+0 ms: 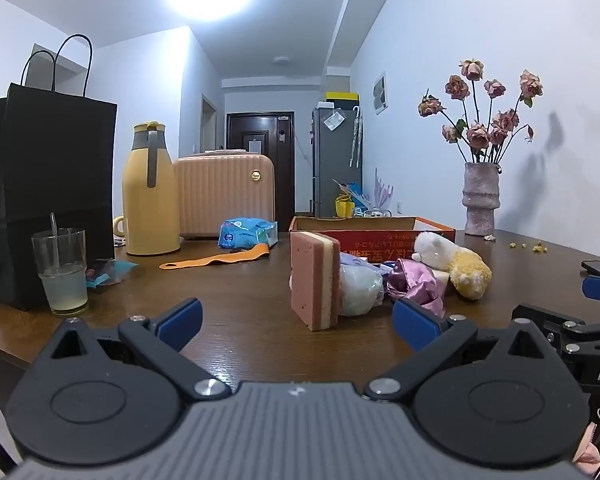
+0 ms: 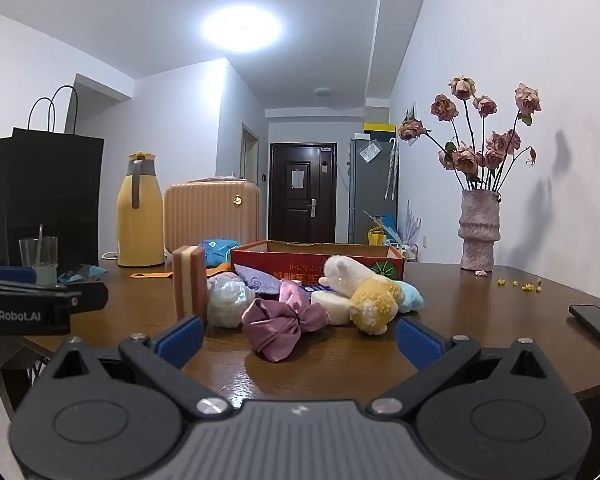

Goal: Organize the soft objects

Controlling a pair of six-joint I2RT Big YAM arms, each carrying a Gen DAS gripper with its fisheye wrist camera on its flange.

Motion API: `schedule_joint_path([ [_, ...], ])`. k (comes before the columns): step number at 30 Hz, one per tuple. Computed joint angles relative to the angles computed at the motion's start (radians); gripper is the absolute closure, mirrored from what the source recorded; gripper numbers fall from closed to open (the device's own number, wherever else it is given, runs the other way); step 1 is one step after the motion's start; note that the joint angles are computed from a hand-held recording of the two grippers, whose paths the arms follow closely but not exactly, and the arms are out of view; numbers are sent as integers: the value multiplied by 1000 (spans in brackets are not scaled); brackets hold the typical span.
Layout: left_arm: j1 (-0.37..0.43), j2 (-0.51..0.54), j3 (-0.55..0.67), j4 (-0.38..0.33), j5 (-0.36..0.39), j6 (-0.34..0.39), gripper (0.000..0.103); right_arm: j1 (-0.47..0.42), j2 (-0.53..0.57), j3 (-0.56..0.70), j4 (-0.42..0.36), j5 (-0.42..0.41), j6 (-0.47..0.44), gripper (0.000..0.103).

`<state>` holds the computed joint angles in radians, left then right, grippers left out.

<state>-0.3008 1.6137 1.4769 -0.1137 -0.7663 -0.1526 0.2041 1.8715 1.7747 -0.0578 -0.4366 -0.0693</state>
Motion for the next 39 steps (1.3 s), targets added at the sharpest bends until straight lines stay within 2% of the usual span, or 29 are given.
schedule_joint_path([
  [1, 1, 0, 0, 0, 1, -5, 0, 1, 0, 1, -5, 5, -26, 0],
  [11, -1, -6, -18, 27, -1, 4, 0, 0, -3, -1, -4, 6, -12, 0],
  [16, 1, -5, -11, 7, 7, -12, 0, 2, 4, 1, -4, 5, -13, 0],
  [39, 0, 0, -9, 14, 5, -9, 0, 0, 1, -4, 0, 6, -10, 0],
])
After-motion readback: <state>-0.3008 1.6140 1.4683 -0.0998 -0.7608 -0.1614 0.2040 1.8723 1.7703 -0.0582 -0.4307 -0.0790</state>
